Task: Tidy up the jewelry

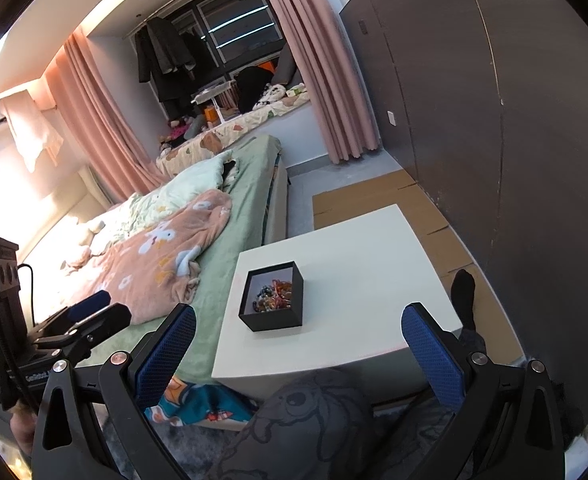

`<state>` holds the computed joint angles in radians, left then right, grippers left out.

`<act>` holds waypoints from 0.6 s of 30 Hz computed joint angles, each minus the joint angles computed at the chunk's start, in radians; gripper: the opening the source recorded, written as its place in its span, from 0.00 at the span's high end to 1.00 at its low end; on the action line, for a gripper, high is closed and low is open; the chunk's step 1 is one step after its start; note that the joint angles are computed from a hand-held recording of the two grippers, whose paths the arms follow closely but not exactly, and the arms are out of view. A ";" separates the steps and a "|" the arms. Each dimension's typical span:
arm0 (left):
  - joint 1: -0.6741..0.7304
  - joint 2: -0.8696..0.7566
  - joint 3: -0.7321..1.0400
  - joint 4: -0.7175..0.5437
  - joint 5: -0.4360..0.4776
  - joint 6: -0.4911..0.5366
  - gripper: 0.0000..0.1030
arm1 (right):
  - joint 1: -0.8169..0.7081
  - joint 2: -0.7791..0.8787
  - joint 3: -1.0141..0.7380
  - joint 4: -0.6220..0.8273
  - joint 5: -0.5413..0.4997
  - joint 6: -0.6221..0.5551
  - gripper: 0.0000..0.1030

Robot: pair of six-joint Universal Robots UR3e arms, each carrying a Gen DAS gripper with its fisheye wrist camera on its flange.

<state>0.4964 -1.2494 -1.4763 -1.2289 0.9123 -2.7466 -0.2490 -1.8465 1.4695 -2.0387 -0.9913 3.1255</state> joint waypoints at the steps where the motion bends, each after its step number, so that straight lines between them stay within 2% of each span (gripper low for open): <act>1: -0.003 0.003 -0.004 0.008 0.001 -0.003 0.00 | -0.001 -0.005 0.006 -0.004 0.002 -0.002 0.00; 10: -0.025 0.004 -0.007 0.030 0.022 -0.019 0.00 | 0.010 0.004 -0.002 -0.003 -0.008 -0.001 0.00; 15: -0.042 0.029 -0.047 0.114 0.076 -0.047 0.00 | 0.024 0.012 -0.002 -0.015 -0.022 0.019 0.00; 18: -0.016 0.044 -0.060 0.101 0.041 -0.027 0.00 | 0.030 0.009 0.002 -0.015 -0.030 0.018 0.00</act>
